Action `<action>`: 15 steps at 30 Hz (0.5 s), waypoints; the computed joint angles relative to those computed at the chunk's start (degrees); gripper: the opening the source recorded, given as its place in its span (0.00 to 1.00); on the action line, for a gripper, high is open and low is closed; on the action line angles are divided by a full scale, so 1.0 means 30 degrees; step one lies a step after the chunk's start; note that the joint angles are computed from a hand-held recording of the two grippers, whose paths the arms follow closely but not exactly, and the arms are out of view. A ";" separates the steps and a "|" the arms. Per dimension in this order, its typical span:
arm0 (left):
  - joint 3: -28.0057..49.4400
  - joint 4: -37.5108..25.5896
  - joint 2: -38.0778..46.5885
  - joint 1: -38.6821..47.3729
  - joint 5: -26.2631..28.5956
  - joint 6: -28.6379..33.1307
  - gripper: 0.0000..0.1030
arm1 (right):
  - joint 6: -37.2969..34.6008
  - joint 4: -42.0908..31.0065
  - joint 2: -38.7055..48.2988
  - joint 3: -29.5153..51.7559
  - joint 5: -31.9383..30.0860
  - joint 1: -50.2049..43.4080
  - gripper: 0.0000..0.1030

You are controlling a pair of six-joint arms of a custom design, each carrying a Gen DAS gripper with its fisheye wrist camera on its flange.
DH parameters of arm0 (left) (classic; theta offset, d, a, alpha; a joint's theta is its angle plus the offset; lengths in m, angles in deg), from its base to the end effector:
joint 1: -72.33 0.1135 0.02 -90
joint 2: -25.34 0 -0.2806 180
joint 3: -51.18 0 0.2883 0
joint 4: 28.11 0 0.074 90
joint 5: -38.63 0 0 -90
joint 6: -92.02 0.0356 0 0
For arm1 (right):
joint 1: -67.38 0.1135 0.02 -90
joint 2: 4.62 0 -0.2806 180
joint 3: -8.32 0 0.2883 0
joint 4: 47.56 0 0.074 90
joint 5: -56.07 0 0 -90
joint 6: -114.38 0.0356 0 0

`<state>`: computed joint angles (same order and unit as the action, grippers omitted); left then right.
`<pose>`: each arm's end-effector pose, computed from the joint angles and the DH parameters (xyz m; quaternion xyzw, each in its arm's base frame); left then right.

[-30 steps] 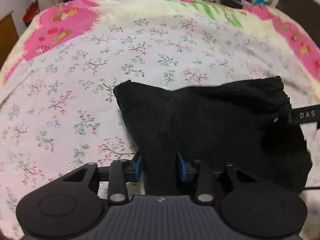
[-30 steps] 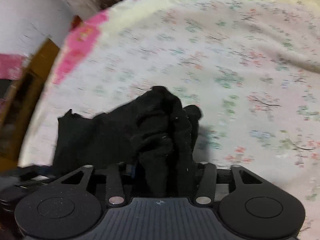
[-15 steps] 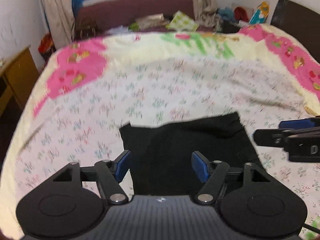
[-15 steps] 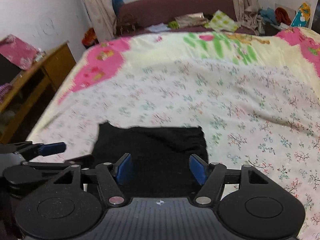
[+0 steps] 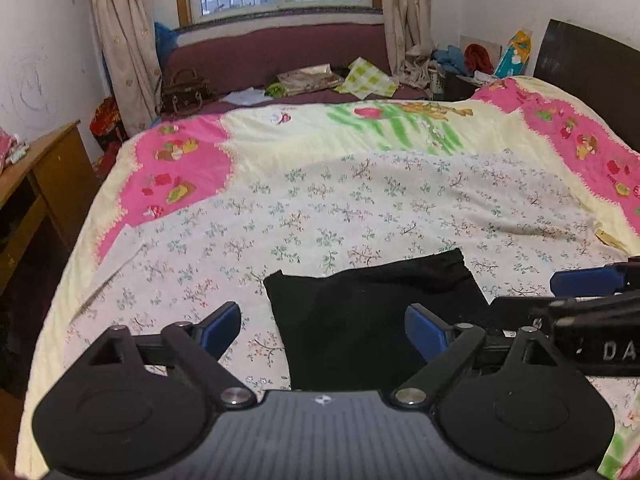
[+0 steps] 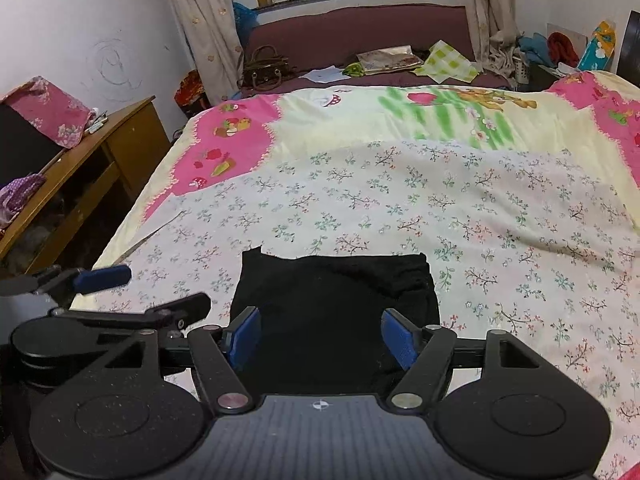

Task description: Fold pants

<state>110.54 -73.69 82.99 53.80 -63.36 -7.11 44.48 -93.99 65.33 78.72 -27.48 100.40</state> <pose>0.2266 -0.0681 0.2837 0.0342 0.9153 0.0002 0.4013 0.2437 0.1536 0.3007 -0.0832 0.9221 0.1207 0.3580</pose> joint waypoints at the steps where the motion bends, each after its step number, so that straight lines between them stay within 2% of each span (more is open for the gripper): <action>1: 0.0002 -0.0090 -0.0117 -0.0095 -0.0165 0.0095 0.96 | 0.0135 -0.0064 -0.0118 -0.0039 0.0144 0.0136 0.50; 15: -0.0080 -0.0724 -0.1487 -0.0241 -0.0037 0.0525 0.96 | 0.1470 -0.0841 -0.1108 -0.0113 0.1647 0.1361 0.50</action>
<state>110.30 -75.86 78.53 53.07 -63.47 -5.54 48.89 -96.51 62.01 78.38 -22.54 104.49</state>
